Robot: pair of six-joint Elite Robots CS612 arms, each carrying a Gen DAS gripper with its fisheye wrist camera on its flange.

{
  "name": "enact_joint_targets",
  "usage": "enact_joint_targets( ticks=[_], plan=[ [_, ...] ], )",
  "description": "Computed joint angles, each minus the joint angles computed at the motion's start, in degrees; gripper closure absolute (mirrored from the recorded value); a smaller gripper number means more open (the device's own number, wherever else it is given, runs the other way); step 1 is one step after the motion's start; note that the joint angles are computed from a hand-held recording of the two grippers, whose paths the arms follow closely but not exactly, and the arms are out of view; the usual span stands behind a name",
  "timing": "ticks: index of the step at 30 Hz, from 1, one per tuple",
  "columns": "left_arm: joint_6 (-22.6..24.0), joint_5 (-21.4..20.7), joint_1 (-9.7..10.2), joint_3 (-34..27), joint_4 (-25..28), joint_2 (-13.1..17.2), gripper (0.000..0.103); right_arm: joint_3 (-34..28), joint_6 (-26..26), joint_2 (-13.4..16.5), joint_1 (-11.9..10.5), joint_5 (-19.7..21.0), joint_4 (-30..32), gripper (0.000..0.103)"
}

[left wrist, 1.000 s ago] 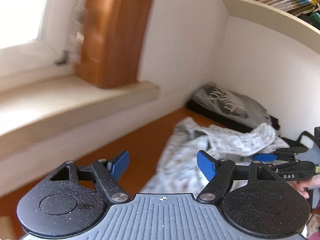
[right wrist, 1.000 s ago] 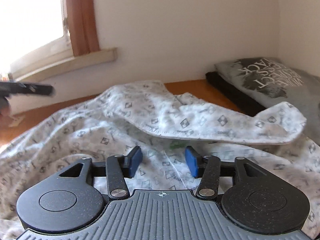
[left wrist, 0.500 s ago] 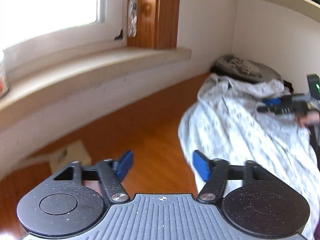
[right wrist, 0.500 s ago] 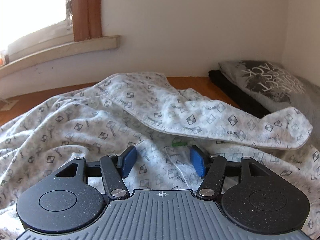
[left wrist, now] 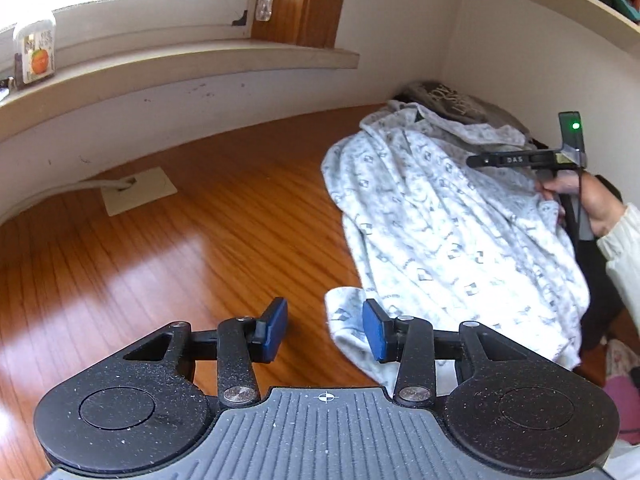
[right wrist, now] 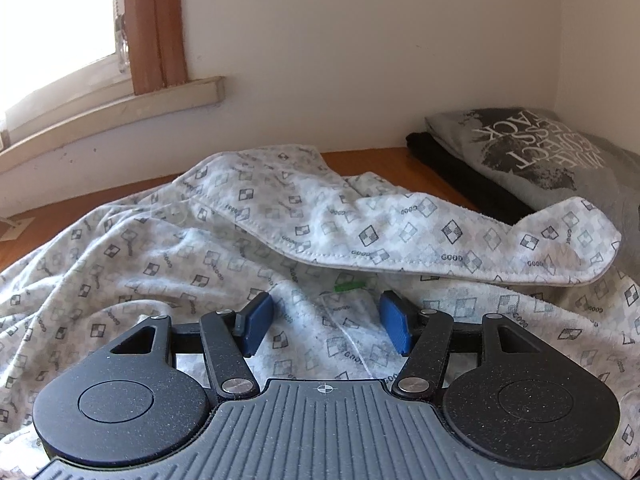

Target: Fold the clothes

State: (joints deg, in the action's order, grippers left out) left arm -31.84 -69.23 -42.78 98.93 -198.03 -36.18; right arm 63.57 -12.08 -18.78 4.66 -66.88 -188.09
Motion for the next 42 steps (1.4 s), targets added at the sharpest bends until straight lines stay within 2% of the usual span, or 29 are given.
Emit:
enact_joint_targets(
  ticks=[3,4,5,9,11,13,16,21,23,26,30,33,35,42],
  plan=[
    [1.6,-0.8,-0.11,-0.4,-0.4,0.3,0.084,0.0,0.2,0.0,0.0,-0.3,-0.1,0.044],
    [2.3,-0.4,-0.29,-0.5,-0.6,0.4,0.095,0.0,0.2,0.0,0.0,-0.3,-0.1,0.044],
    [2.9,0.8,-0.6,-0.6,-0.6,0.4,0.099,0.0,0.3,0.0,0.0,-0.4,-0.2,0.044],
    [5.1,7.2,-1.49,-0.1,-4.3,0.0,0.1,0.1,0.5,0.0,0.0,-0.4,-0.3,0.044],
    [5.5,11.8,-1.69,0.5,-6.4,-0.7,0.1,0.1,0.4,0.0,0.0,-0.4,-0.3,0.044],
    [4.5,13.4,-1.01,1.4,-5.1,-2.0,0.1,0.1,0.4,0.0,0.0,-0.6,-0.4,0.044],
    [1.4,13.7,0.04,2.6,-2.0,-3.4,0.099,0.2,0.4,0.0,0.1,-0.7,-0.4,0.044],
    [1.9,14.4,-1.15,2.5,-0.3,-3.0,0.095,0.3,0.7,-0.1,0.2,-1.0,-0.5,0.044],
    [1.9,14.4,-1.63,2.2,-0.3,-2.8,0.075,0.3,0.7,-0.1,0.2,-1.0,-0.6,0.044],
    [2.2,14.4,-2.27,2.0,-1.1,-2.5,0.061,0.3,0.6,-0.1,0.2,-1.1,-0.6,0.044],
    [3.3,8.9,-2.42,1.1,-2.7,-1.9,0.062,0.3,0.7,-0.1,0.2,-1.2,-0.5,0.043],
    [4.3,5.4,-2.74,-0.1,-2.9,-1.0,0.069,0.2,0.8,-0.1,0.2,-1.2,-0.5,0.043],
    [4.7,5.9,-3.25,-0.6,-3.5,-0.5,0.071,0.2,0.7,-0.1,0.2,-1.1,-0.5,0.043],
    [3.4,1.3,-2.61,-2.3,0.4,0.3,0.064,0.2,0.7,-0.1,0.2,-1.3,-0.4,0.043]
  ],
)
